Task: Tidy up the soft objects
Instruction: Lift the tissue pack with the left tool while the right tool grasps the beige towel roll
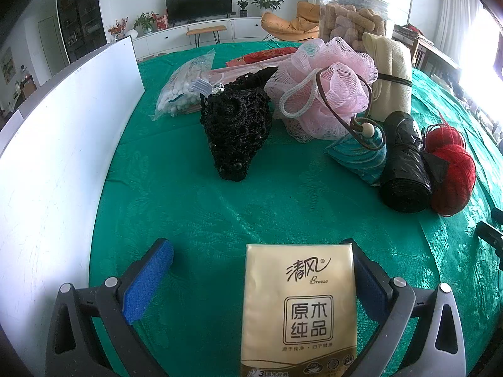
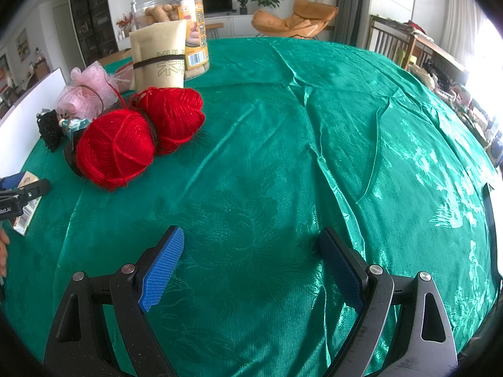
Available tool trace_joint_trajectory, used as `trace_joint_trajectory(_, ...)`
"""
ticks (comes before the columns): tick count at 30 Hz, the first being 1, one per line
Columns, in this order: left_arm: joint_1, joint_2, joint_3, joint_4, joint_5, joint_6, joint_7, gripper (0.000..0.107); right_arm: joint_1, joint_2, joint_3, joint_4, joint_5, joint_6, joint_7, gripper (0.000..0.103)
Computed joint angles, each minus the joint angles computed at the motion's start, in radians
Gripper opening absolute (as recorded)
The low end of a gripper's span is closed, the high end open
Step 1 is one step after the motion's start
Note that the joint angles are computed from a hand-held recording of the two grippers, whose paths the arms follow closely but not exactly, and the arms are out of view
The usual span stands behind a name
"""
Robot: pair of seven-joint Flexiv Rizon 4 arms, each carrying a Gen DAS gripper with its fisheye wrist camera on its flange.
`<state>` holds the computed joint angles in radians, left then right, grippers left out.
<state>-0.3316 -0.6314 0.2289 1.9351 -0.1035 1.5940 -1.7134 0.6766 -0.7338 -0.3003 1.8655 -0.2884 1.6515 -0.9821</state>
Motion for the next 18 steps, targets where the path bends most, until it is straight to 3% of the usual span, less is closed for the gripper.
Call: trace_joint_trajectory(18, 0.002, 0.001, -0.001, 0.001, 0.003, 0.0, -0.002, 0.103, -0.014, 0.004, 0.016, -0.003, -0.001, -0.006, -0.009, 0.09)
